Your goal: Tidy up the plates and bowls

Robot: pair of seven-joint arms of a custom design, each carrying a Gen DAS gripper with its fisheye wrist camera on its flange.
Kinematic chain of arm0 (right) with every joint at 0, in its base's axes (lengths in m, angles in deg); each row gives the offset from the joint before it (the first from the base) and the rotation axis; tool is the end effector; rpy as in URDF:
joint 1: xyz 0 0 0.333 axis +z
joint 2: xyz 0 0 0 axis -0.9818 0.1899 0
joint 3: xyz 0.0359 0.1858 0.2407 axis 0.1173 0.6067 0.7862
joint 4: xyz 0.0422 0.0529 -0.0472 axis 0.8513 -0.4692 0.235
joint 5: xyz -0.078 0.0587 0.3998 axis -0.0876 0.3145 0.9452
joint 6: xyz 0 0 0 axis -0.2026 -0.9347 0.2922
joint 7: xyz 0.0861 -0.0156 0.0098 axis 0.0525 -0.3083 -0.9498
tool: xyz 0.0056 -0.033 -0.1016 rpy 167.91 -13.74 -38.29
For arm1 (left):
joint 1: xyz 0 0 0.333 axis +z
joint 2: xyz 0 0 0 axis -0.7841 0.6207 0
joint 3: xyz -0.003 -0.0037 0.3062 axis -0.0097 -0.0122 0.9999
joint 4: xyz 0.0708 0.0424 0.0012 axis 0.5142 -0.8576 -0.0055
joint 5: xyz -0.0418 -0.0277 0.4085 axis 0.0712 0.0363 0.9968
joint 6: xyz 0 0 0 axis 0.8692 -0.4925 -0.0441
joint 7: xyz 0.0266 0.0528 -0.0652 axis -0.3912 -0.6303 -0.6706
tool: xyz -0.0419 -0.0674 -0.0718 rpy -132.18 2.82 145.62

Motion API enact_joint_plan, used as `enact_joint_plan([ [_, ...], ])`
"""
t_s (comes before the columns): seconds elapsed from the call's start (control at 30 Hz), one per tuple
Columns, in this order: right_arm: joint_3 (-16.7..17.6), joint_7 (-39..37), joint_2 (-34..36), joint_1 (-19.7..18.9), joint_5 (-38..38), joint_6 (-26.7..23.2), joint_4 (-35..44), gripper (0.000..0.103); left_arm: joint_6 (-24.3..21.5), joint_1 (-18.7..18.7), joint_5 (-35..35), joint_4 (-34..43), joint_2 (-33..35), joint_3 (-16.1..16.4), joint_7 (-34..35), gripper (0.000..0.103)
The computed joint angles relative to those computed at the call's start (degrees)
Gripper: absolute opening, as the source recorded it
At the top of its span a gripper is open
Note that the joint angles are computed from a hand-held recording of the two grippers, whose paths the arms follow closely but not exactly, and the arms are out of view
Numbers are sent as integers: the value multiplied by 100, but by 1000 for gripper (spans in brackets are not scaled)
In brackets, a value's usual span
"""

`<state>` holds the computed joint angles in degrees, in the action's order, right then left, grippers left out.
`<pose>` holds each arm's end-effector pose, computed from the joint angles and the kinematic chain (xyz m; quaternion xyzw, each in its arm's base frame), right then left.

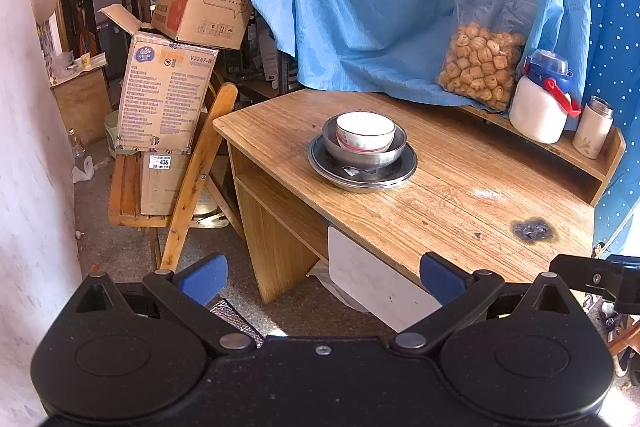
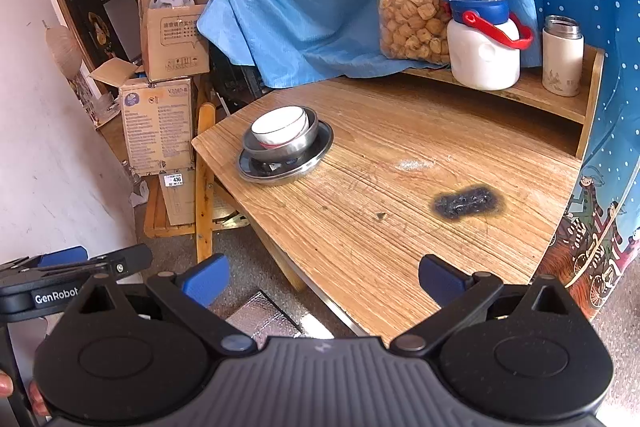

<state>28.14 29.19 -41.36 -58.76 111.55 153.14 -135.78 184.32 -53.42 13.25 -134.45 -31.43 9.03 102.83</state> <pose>0.5520 0.2529 0.5536 -0.7825 0.4581 -0.0682 0.4161 0.4355 -0.1132 0.5455 -0.7835 0.4502 -0.2208 0.3671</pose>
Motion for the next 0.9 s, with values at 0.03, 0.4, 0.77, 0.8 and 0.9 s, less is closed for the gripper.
enact_joint_plan([
  [0.03,-3,-1,-2,-2,-4,-9,-3,103,0,-3,-2,9,13,-4,5,102],
  [0.4,-21,-4,34,-27,26,-93,55,103,-166,-46,36,137,151,-74,55,102],
  [0.77,-13,12,45,-35,-6,-128,65,103,-169,-93,21,148,173,-36,103,102],
  [0.8,-13,13,48,-35,-5,-128,68,103,-171,-93,17,146,173,-37,97,102],
  [0.9,-10,34,60,-33,-21,-132,80,103,-163,-99,-8,142,177,-22,110,102],
])
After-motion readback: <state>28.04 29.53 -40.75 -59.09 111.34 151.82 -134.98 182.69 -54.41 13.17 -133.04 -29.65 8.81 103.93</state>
